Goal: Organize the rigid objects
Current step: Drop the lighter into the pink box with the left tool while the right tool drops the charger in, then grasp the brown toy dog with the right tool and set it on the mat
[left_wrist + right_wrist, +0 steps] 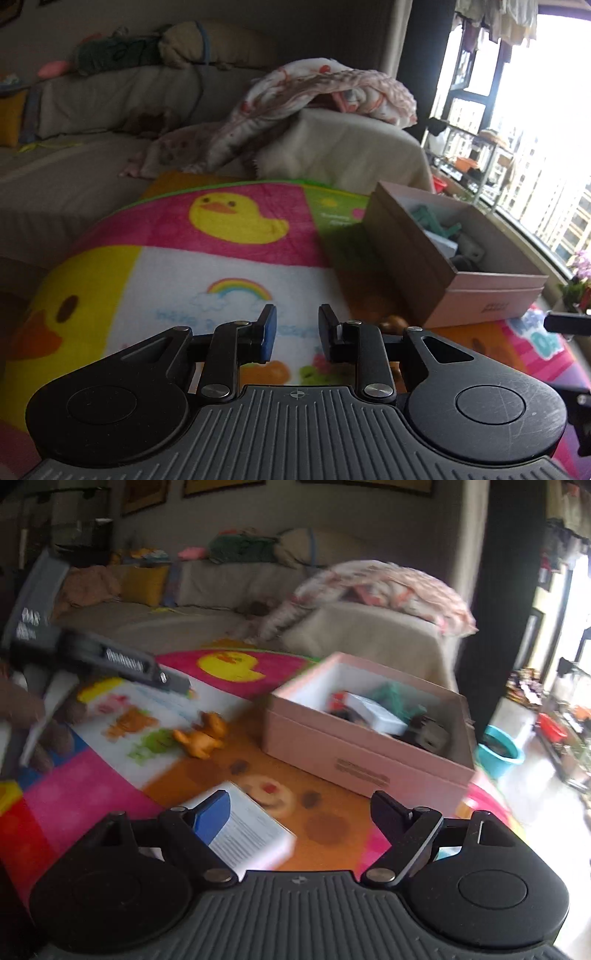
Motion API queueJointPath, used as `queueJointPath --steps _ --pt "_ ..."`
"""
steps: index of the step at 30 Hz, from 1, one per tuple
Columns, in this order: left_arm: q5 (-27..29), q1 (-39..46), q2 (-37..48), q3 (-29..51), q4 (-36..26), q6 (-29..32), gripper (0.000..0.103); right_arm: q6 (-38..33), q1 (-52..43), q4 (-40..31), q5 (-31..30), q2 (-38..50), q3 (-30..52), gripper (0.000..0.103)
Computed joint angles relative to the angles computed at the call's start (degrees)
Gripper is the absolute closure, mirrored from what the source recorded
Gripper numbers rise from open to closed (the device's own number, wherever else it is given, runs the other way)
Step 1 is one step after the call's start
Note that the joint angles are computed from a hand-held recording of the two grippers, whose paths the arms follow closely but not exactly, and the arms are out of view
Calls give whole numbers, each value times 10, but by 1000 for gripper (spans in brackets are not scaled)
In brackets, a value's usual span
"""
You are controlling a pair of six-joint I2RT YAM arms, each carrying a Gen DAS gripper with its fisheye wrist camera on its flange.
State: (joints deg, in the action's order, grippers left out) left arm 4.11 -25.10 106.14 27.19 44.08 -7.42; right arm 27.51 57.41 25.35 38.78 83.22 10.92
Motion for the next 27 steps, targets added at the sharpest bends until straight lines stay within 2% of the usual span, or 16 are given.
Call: queueJointPath --steps 3,7,9,10,11,12,13,14,15,21,27 --pt "-18 13 -4 -3 -3 3 76 -42 -69 24 -106 80 79 18" --pt "-3 30 -11 -12 3 2 76 -43 -133 -44 -220 200 226 18" --pt "9 33 -14 -12 -1 -1 76 -47 -145 -76 -236 241 284 20" --pt "17 34 -16 -14 -1 -2 76 -45 -145 -92 -227 256 306 25" --pt "20 32 -18 -15 -2 -2 76 -46 -145 -108 -220 267 324 44" --pt "22 30 -21 -17 -2 0 76 -51 -149 -123 -225 272 335 57" --pt "25 26 -24 -20 -1 1 76 -50 -151 -131 -226 272 336 61" --pt "29 23 -26 -23 1 3 76 -49 -155 -128 -227 266 327 69" --pt "32 18 -27 -24 1 4 76 -46 -156 -126 -223 257 314 72" --pt "48 -19 -39 -30 -9 8 76 -5 -155 -92 -177 141 164 73" --pt "39 -78 -51 -29 -23 12 76 65 -131 -77 -58 39 25 73"
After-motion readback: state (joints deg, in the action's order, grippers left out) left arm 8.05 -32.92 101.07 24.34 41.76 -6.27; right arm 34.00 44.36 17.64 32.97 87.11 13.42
